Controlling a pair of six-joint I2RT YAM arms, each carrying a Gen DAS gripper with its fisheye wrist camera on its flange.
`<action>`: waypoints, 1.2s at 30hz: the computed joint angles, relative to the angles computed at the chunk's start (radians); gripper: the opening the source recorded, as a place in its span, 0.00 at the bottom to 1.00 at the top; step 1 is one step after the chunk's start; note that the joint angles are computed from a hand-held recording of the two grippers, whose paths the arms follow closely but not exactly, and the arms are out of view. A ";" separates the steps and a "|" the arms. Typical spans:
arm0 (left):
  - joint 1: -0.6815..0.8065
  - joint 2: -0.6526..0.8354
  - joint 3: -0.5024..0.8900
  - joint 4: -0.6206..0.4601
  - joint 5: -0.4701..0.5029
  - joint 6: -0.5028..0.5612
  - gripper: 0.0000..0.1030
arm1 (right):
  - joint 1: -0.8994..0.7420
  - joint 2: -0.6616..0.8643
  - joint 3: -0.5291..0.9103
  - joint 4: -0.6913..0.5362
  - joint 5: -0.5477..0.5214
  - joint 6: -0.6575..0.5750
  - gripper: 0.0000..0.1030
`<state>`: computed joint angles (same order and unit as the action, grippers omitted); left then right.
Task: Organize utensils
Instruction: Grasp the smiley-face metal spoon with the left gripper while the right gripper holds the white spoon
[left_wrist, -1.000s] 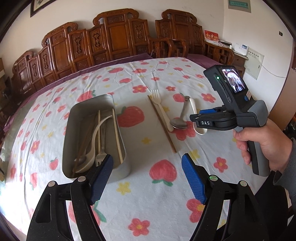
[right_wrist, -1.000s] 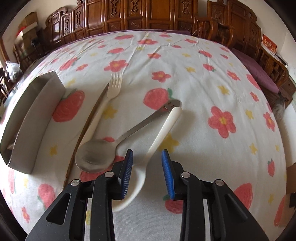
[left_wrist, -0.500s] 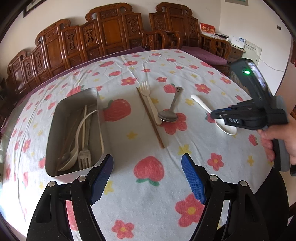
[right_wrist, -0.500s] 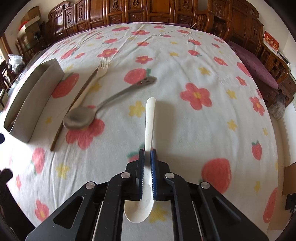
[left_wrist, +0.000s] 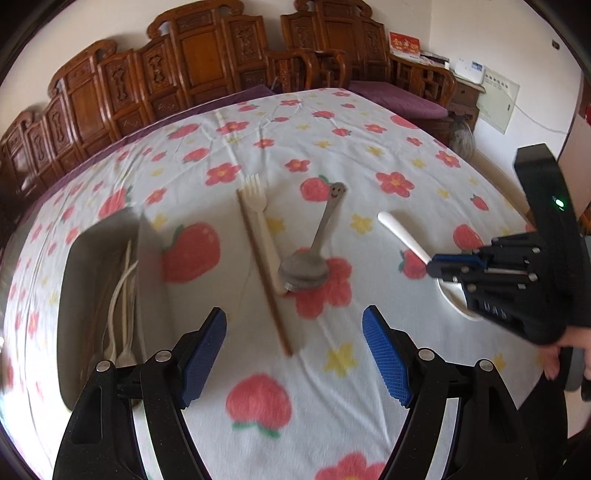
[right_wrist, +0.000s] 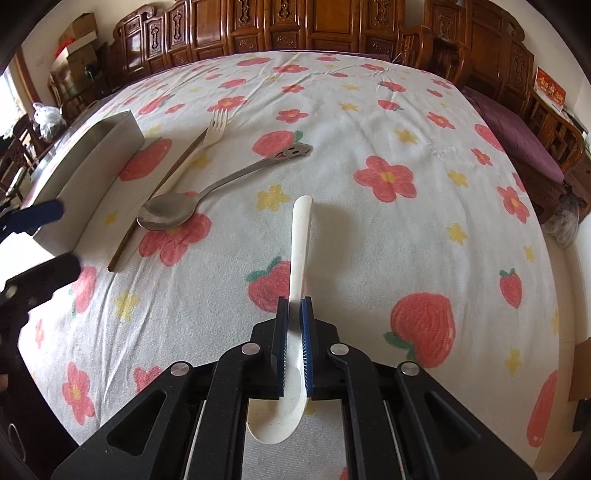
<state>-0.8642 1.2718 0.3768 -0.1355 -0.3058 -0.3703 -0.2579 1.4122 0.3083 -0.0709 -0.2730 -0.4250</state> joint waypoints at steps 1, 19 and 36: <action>0.011 0.039 0.021 0.014 0.008 0.018 0.71 | -0.002 0.005 0.003 0.000 -0.004 -0.002 0.08; 0.134 0.512 0.370 0.039 0.136 0.188 0.38 | -0.072 0.063 0.041 -0.025 -0.095 -0.048 0.08; 0.158 0.623 0.516 -0.080 0.176 0.169 0.08 | -0.086 0.075 0.049 -0.036 -0.114 -0.054 0.08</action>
<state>-0.7063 1.8950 0.8932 -0.2151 -0.1300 -0.2011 -0.3441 1.4870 0.3570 -0.1066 -0.3872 -0.4790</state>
